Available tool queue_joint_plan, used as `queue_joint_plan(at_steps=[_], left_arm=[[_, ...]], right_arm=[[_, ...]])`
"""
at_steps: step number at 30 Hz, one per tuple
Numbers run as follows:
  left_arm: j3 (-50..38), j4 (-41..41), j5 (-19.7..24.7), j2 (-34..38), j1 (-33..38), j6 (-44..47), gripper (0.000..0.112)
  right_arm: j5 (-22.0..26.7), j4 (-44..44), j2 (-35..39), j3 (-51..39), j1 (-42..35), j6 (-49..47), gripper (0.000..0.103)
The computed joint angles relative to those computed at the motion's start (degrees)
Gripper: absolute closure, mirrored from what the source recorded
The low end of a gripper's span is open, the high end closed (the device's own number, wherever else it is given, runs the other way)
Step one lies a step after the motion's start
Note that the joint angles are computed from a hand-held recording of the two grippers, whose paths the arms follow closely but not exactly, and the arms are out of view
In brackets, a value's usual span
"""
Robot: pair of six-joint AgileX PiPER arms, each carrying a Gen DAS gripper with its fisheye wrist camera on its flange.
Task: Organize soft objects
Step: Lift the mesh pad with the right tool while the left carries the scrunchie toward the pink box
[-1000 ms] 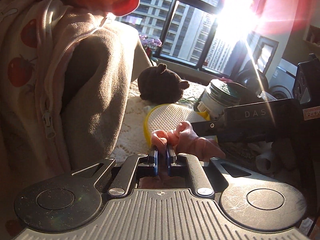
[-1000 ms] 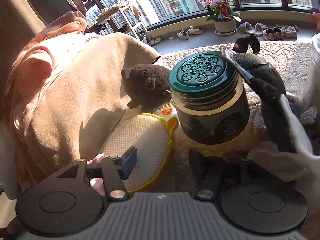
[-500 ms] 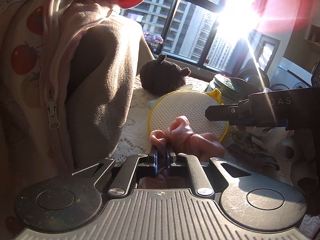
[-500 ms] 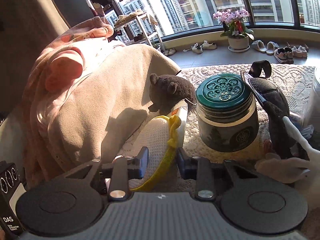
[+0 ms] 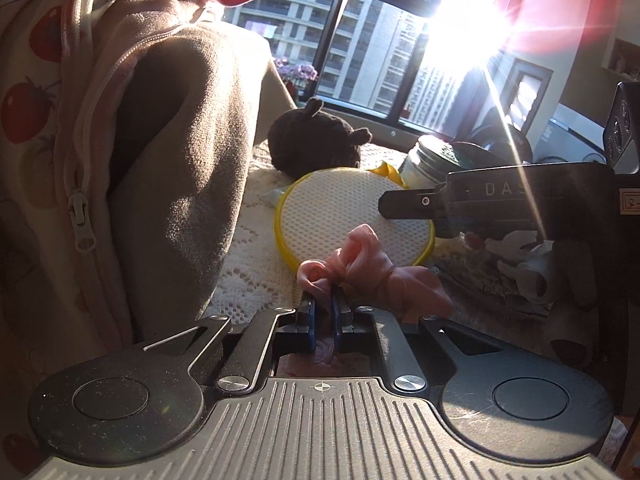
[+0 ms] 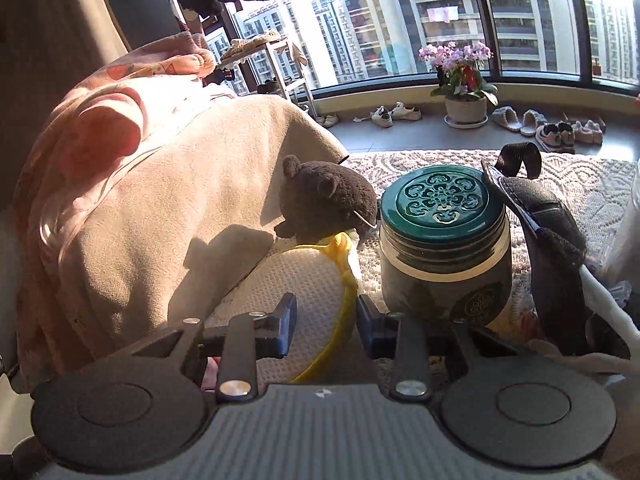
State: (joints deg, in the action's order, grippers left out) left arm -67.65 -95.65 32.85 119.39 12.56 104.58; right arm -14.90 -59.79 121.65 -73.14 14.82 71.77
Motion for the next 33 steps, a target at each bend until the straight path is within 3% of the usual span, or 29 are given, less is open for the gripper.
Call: queue_joint_plan(at_steps=[2, 6, 10, 13, 16, 25, 29, 33], left_arm=[[-0.37, 0.55, 0.07, 0.26, -0.05, -0.72, 0.102], [-0.79, 1.29, 0.23, 0.58, -0.05, -1.71, 0.102], [-0.15, 0.38, -0.22, 0.19, -0.22, -0.77, 0.102], [0.72, -0.57, -1.05, -0.53, -0.52, 0.01, 0.102], [2.34, -0.28, -0.61, -1.93, -0.88, 0.04, 0.102], [13.05, 0.13, 5.03, -12.75, -4.79, 4.80, 0.103], [15.16, 1.45, 5.49, -19.28, -10.05, 3.13, 0.103], [12.44, 2.92, 5.33, -23.86, -17.20, -1.68, 0.103]], right_arm=[[-2.08, -0.58, -0.27, 0.46, -0.29, -0.10, 0.068], [-7.32, -11.54, -0.14, -0.25, -1.17, 9.04, 0.068], [-5.92, -21.13, 2.42, -4.90, -0.90, 22.48, 0.068], [-6.23, -28.61, 3.46, -7.29, -1.90, 32.14, 0.080], [-8.26, -30.16, 0.38, -4.30, -3.15, 31.83, 0.086], [-9.20, -27.61, -23.63, 21.76, -13.03, 17.60, 0.089], [-11.92, -30.74, -36.60, 32.92, -25.32, 15.16, 0.089], [-20.91, -34.40, -47.63, 38.55, -42.92, 13.23, 0.089]])
